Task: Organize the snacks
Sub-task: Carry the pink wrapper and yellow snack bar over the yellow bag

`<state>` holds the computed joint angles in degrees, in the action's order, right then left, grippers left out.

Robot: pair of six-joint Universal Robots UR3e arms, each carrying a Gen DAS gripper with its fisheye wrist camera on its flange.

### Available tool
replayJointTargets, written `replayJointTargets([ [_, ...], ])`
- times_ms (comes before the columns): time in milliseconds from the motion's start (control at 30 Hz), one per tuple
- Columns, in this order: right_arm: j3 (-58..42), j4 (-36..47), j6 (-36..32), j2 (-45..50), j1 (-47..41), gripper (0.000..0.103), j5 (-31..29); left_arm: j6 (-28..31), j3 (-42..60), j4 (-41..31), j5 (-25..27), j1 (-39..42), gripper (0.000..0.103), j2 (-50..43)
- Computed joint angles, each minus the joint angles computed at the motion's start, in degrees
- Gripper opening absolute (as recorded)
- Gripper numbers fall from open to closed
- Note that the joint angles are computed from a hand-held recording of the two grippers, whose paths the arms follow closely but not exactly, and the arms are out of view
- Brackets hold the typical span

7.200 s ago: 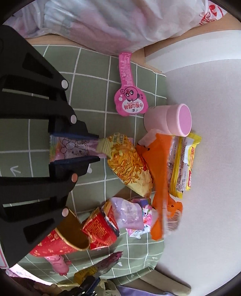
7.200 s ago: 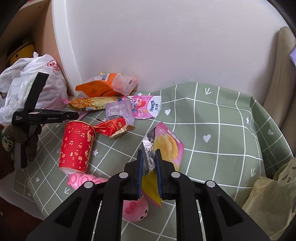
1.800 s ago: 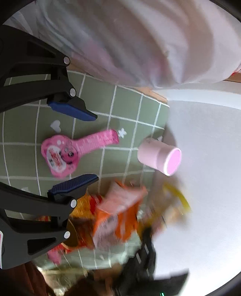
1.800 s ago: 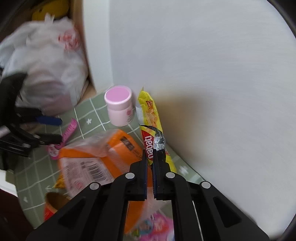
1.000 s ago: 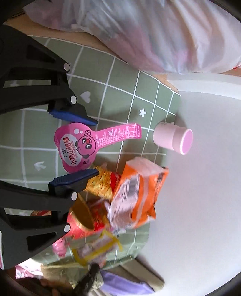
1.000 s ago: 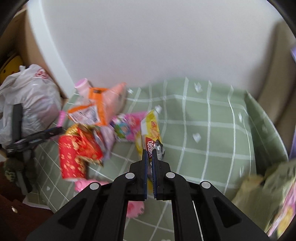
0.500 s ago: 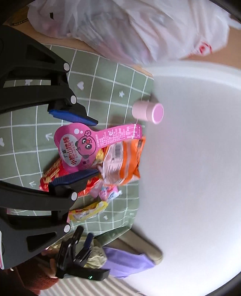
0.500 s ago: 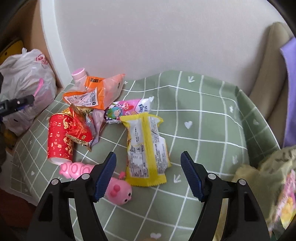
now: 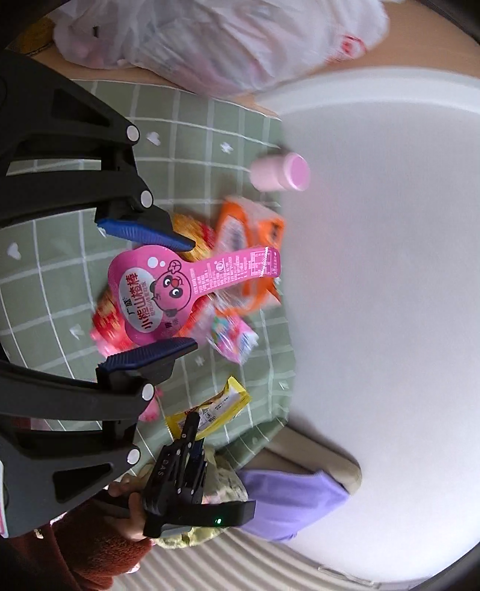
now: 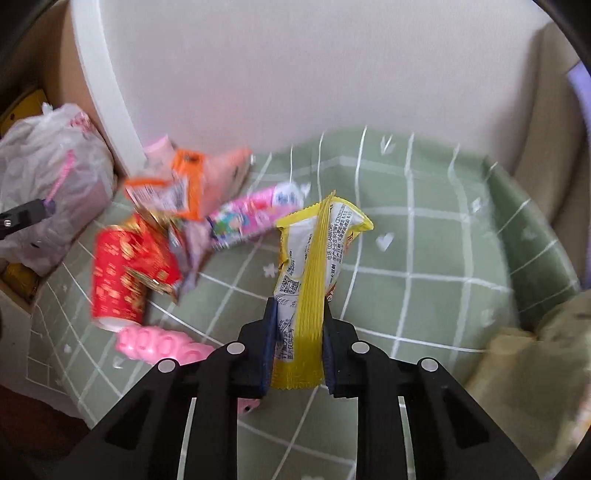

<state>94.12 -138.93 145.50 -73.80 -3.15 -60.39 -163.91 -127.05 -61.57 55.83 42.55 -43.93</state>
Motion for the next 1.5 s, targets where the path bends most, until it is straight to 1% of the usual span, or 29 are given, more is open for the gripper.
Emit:
replayJointTargets([
  [100,1.70,2.14,-0.56,-6.68,-3.35,0.021,3.09,-4.02,3.63,7.21,0.66,-6.00,0.046,-5.68],
  [200,3.15,3.18,-1.85,-13.75,-7.71,0.021,5.97,-8.20,9.69,15.80,2.45,-14.03,0.046,-13.98],
  [233,3.33,3.89,-2.10,-16.24,-9.57,0.021,7.22,-9.69,13.06,19.47,3.29,-17.78,0.046,-18.13],
  [367,2.78,7.15,-2.79,-23.06,-16.78,0.021,11.16,-12.55,24.14,26.46,3.52,-27.21,0.046,-29.89],
  [467,2.87,9.11,-3.57,-26.80,-22.89,0.021,13.04,-13.77,33.60,27.90,4.27,-34.40,0.046,-39.20],
  [500,2.98,10.10,-4.35,-28.01,-25.57,0.021,13.60,-13.87,37.78,27.71,5.72,-37.73,0.046,-43.09],
  [600,3.41,13.15,-6.11,-30.65,-32.91,0.021,15.38,-13.17,47.20,26.42,7.88,-44.76,0.046,-51.72],
  [700,3.50,15.30,-7.37,-31.84,-39.38,0.021,16.90,-12.19,56.04,23.83,9.49,-50.53,0.046,-59.26],
  [800,3.46,18.66,-9.78,-32.79,-45.12,0.021,18.62,-11.86,64.31,20.58,11.10,-54.52,0.046,-65.68],
  [867,3.26,20.30,-11.02,-32.95,-47.45,0.021,18.81,-11.81,71.68,16.99,12.87,-57.12,0.046,-70.75],
  [967,2.75,22.70,-13.16,-32.35,-50.31,0.021,18.82,-11.66,80.19,12.88,14.71,-59.72,0.046,-76.57],
  [1100,1.71,23.51,-13.87,-30.26,-50.78,0.021,17.37,-12.32,90.40,7.36,16.47,-62.38,0.046,-83.40],
  [1167,1.09,23.96,-14.33,-28.82,-50.42,0.021,16.43,-12.74,94.51,4.93,16.19,-62.74,0.046,-86.30],
  [1200,0.86,23.72,-14.04,-28.13,-49.60,0.021,15.79,-12.89,94.17,4.89,16.04,-62.76,0.046,-86.39],
  [1300,-0.85,25.18,-15.25,-25.54,-48.04,0.021,13.97,-13.38,97.94,2.35,15.94,-63.08,0.046,-89.16],
  [1367,-0.20,24.80,-15.69,-24.16,-46.89,0.021,12.58,-13.45,98.88,1.56,15.17,-62.96,0.046,-90.26],
  [1400,-0.47,24.99,-15.77,-23.02,-46.19,0.021,11.80,-13.44,98.88,1.34,14.30,-62.72,0.046,-90.52],
  [1500,-0.55,25.05,-15.88,-19.95,-44.20,0.021,9.62,-12.34,98.17,-0.67,7.04,-60.66,0.046,-92.06],
])
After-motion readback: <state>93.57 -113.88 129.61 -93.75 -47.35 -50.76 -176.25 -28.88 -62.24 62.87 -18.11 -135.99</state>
